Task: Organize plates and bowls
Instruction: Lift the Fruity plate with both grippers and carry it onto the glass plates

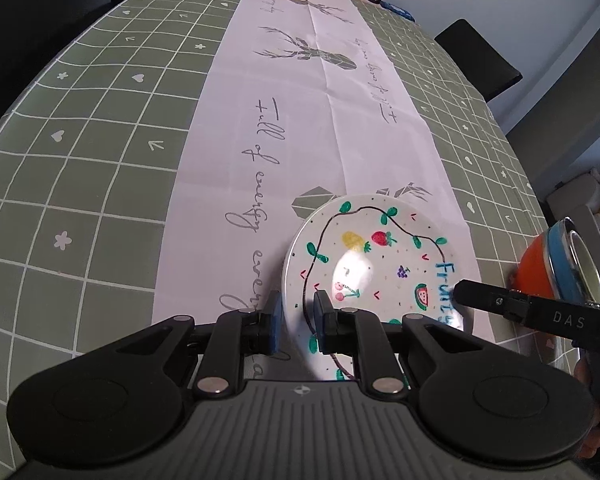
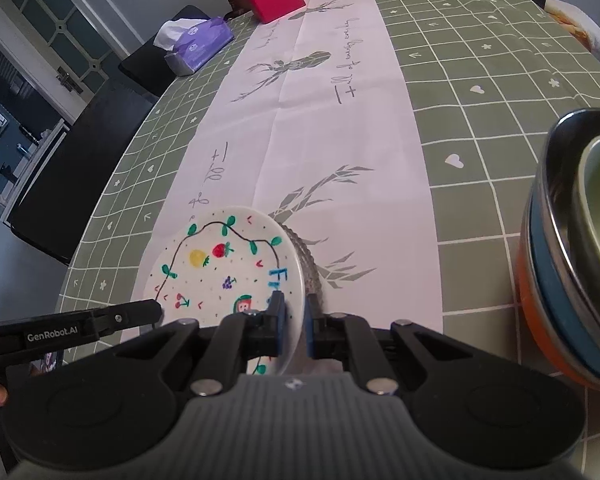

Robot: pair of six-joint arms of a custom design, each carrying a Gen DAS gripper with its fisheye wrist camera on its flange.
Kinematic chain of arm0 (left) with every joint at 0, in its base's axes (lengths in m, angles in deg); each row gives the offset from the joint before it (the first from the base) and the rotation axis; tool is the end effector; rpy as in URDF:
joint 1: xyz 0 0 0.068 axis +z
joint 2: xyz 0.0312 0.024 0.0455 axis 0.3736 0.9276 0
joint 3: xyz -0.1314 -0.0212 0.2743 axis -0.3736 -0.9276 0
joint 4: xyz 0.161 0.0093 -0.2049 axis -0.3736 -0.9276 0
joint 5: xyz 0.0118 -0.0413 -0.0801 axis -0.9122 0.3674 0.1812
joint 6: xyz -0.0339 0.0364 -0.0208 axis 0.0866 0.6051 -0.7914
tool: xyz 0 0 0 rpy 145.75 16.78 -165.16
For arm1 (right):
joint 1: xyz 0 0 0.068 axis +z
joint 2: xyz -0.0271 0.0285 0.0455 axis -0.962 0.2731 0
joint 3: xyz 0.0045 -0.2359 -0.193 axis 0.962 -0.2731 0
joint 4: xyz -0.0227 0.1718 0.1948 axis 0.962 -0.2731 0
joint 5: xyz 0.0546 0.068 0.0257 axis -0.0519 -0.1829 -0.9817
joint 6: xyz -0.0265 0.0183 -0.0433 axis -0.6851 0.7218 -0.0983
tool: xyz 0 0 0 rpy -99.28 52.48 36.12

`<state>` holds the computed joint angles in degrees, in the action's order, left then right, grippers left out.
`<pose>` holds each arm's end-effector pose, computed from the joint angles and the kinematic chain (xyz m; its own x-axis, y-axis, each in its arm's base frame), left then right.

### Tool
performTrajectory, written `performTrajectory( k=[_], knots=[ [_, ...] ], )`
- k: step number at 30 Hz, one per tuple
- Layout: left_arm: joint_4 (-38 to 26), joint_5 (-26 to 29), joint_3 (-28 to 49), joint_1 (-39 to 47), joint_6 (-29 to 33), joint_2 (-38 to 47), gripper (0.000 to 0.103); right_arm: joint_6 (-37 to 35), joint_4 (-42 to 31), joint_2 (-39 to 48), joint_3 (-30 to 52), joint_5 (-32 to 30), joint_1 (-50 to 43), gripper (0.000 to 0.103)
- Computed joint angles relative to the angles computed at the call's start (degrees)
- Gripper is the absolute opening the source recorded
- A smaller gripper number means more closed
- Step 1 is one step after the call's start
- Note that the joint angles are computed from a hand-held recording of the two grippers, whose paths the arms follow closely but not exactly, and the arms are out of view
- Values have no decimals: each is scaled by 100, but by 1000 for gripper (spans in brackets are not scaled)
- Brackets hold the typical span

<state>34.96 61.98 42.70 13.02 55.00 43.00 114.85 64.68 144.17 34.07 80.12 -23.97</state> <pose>0.3058 -0.0635 0.0894 -0.8360 0.2831 -0.4700 0.4602 0.8283 -0.3197 0.1878 0.2049 0.0965 -0.7432 0.4609 -0.4851 0.2780 0.8721 0.4027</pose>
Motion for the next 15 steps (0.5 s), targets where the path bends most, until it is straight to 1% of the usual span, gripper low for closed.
performTrajectory(
  k=[3,7,12,15],
  knots=[
    [-15,-1,2,-8,46,5,18,-49,-148,-7,67,92,31,8],
    [145,-119,-88,-81,98,-38,18,-140,-332,17,173,230,93,8],
    [199,-53,-94,-52,144,-21,18,-257,-676,93,358,456,191,8],
    [187,-33,-84,-42,130,-17,18,-259,-661,84,357,489,214,8]
  ],
)
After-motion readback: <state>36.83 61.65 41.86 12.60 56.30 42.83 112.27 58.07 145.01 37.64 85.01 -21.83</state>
